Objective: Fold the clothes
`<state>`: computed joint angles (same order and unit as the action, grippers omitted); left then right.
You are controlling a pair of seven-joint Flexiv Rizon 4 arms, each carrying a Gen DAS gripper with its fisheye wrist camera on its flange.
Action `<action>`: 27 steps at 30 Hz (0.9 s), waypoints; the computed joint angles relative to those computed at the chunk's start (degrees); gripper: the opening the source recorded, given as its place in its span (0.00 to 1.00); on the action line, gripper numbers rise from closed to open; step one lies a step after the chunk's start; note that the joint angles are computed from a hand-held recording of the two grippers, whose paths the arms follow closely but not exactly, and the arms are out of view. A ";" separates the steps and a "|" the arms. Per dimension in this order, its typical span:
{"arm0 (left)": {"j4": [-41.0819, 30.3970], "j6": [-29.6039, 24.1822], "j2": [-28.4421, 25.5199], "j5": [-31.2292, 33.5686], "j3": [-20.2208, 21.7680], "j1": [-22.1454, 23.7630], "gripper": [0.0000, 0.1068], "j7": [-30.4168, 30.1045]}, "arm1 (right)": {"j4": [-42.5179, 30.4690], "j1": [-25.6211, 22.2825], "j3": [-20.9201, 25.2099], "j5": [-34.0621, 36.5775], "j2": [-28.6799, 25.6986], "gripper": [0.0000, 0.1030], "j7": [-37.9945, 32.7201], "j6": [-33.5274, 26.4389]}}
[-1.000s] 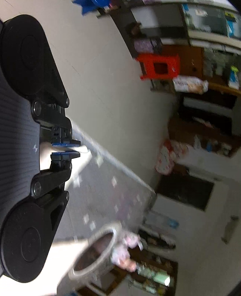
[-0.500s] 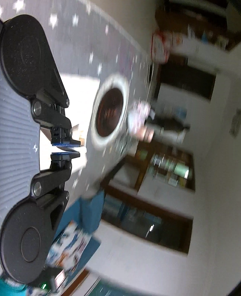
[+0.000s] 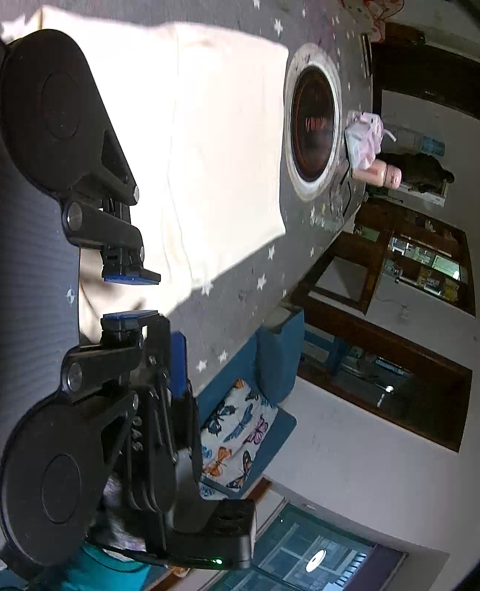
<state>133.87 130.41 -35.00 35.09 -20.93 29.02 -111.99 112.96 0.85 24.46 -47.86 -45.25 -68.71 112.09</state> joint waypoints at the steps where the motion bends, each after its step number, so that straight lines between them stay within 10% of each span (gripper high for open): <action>1: 0.69 0.57 0.43 -0.36 0.97 -0.28 0.15 0.29 | -0.17 -0.30 0.39 -0.42 -0.19 0.36 0.11 -0.10; 13: 8.38 2.43 3.64 -10.14 14.00 -2.05 0.15 2.75 | -3.68 -2.76 7.19 -4.28 -4.70 0.35 -2.04 -5.81; 27: 4.37 -0.27 3.26 -9.27 10.90 0.80 0.15 1.95 | -4.09 -0.04 8.29 5.36 -3.72 0.35 -10.86 -9.24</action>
